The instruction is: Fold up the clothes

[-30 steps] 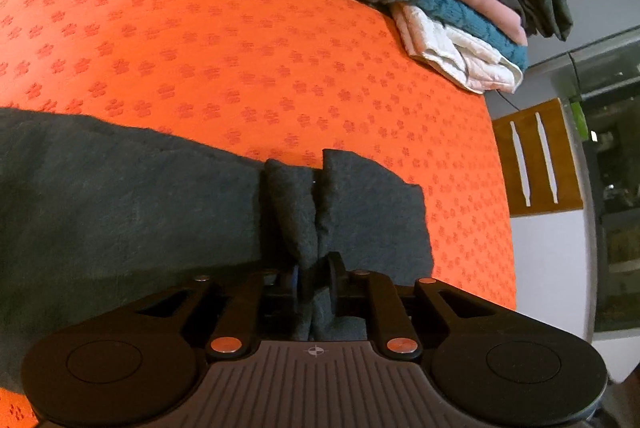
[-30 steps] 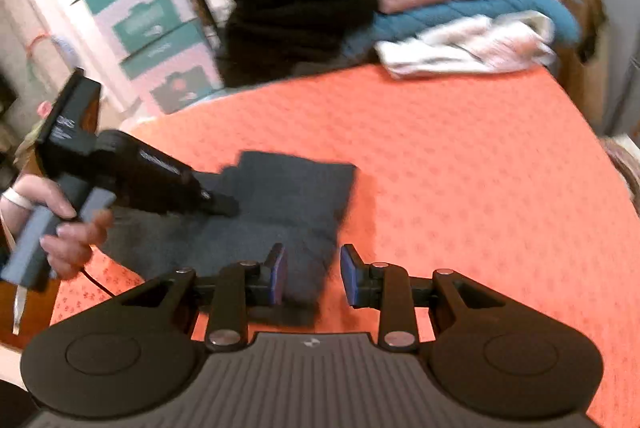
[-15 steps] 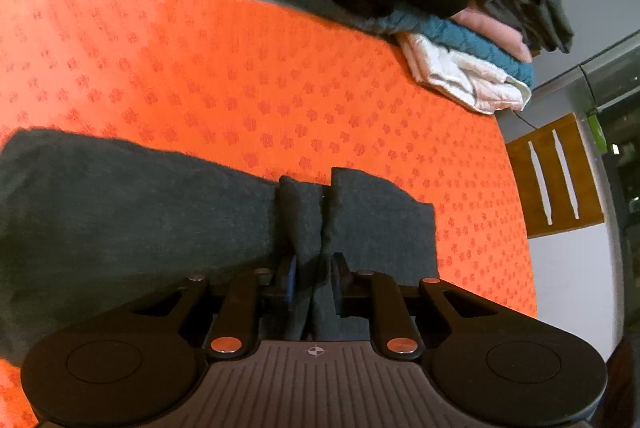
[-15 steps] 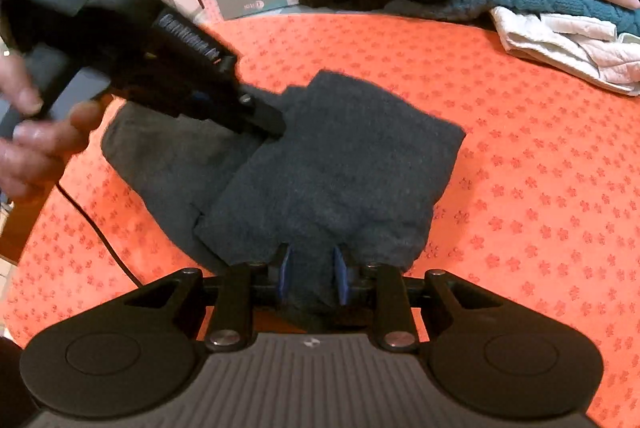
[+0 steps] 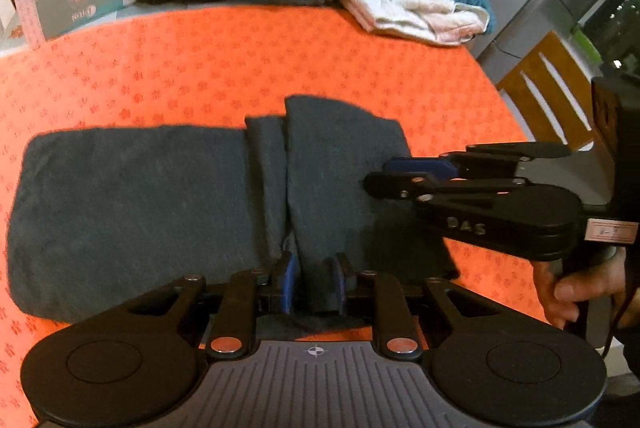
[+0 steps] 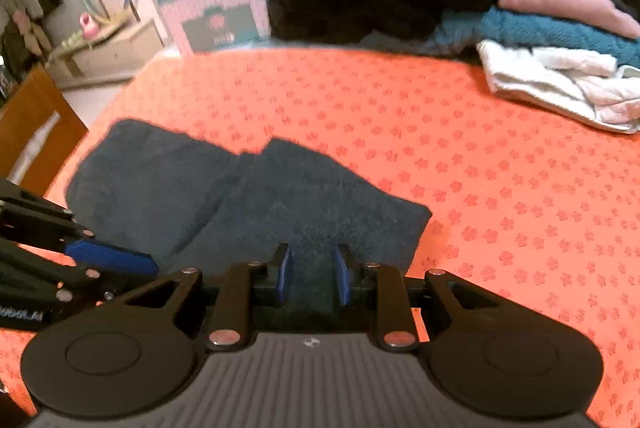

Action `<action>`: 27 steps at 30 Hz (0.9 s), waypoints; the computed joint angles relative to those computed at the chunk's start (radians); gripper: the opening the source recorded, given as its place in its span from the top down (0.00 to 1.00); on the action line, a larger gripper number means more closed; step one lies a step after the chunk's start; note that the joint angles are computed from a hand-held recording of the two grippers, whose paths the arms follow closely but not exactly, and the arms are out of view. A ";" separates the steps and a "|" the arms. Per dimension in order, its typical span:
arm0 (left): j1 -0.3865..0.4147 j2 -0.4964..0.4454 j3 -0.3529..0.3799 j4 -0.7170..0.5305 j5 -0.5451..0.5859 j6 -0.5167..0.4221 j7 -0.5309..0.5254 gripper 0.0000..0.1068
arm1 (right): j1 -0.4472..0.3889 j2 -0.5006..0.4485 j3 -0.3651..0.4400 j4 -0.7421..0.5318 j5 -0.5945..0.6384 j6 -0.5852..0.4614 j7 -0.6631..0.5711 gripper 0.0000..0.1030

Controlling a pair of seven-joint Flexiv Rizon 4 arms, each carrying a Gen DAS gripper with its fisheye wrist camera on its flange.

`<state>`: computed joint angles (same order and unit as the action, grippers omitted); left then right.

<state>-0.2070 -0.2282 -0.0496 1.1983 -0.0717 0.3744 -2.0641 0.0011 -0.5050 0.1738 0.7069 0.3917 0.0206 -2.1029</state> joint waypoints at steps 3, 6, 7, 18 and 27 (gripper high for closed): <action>0.000 -0.005 0.004 0.019 0.000 0.013 -0.028 0.79 | 0.007 0.011 -0.002 0.032 -0.012 0.008 -0.011 0.73; 0.003 -0.002 0.006 0.040 -0.006 0.025 -0.041 0.78 | -0.001 0.000 0.000 0.004 0.002 -0.011 0.000 0.72; 0.003 -0.001 0.006 0.047 -0.008 0.029 -0.045 0.78 | -0.006 0.000 0.000 -0.003 0.011 -0.012 0.015 0.68; 0.008 0.005 0.003 0.076 -0.014 0.060 -0.071 0.77 | -0.125 0.026 0.007 0.032 0.160 -0.072 0.351 0.56; 0.011 0.064 0.017 0.113 0.023 0.091 -0.094 0.74 | -0.120 0.081 -0.011 0.132 0.168 0.010 0.403 0.51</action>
<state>-0.1958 -0.1638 -0.0322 1.3114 -0.0488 0.4658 -2.1581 -0.1186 -0.4236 0.1625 0.8394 0.5597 0.0301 -1.6998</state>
